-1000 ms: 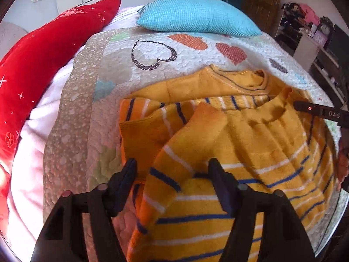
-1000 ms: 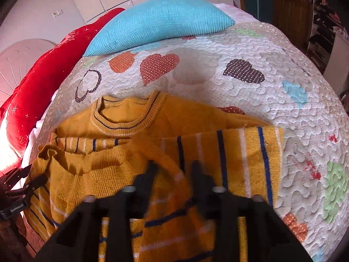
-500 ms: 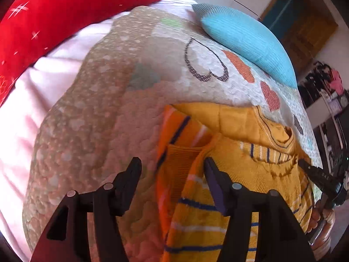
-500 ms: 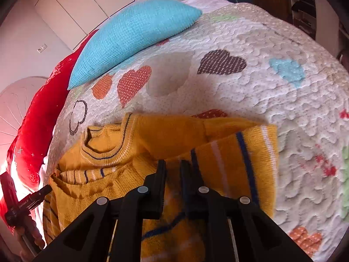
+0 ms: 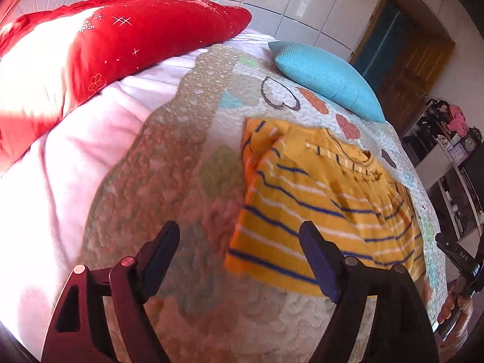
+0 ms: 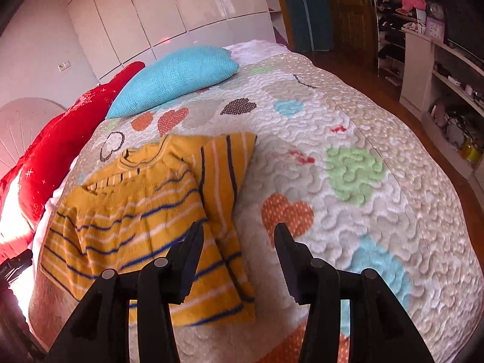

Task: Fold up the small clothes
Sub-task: 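Open both grippers and hold them above the folded sweater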

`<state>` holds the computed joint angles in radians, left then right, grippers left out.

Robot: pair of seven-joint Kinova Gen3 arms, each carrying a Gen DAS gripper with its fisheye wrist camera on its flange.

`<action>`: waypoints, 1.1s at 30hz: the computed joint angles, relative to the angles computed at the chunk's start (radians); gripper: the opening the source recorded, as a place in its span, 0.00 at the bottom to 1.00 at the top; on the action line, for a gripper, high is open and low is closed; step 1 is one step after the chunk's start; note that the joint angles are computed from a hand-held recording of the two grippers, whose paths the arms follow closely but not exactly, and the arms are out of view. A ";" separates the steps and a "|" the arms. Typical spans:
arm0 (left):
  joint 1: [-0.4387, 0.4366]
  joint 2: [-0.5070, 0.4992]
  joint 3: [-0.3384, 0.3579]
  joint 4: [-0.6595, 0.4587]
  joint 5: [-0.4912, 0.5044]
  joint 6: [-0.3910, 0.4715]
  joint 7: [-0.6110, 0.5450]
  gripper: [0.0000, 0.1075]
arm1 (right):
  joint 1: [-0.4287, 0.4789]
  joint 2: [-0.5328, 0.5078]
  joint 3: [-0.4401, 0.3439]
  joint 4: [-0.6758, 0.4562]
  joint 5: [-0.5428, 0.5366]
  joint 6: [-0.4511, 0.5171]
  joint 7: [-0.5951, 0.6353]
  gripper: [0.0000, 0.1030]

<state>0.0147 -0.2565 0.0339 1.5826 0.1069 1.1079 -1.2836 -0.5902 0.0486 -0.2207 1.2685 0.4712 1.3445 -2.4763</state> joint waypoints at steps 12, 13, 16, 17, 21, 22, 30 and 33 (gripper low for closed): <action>0.088 -0.045 0.102 0.226 -0.131 -0.139 0.125 0.93 | -0.023 -0.068 -0.032 0.258 0.038 -0.129 -0.222 0.65; 0.094 -0.041 0.104 0.227 -0.134 -0.141 0.117 0.96 | -0.010 -0.082 -0.032 0.278 0.026 -0.162 -0.220 0.67; 0.067 -0.031 0.184 0.224 -0.211 -0.133 0.177 0.96 | 0.021 -0.102 -0.045 0.307 0.009 -0.213 -0.213 0.70; 0.068 -0.029 0.193 0.223 -0.226 -0.132 0.191 0.96 | 0.027 -0.101 -0.051 0.305 0.007 -0.215 -0.210 0.71; 0.089 -0.035 0.158 0.234 -0.208 -0.148 0.179 0.96 | 0.035 -0.097 -0.069 0.305 0.018 -0.216 -0.211 0.74; 0.090 -0.033 0.157 0.233 -0.207 -0.147 0.178 0.96 | 0.037 -0.097 -0.069 0.306 0.016 -0.220 -0.207 0.75; 0.091 -0.015 0.174 0.220 -0.235 -0.136 0.205 0.96 | 0.063 -0.121 -0.066 0.335 -0.015 -0.277 -0.195 0.77; 0.096 -0.013 0.171 0.221 -0.239 -0.138 0.209 0.96 | 0.076 -0.132 -0.065 0.350 -0.033 -0.305 -0.184 0.80</action>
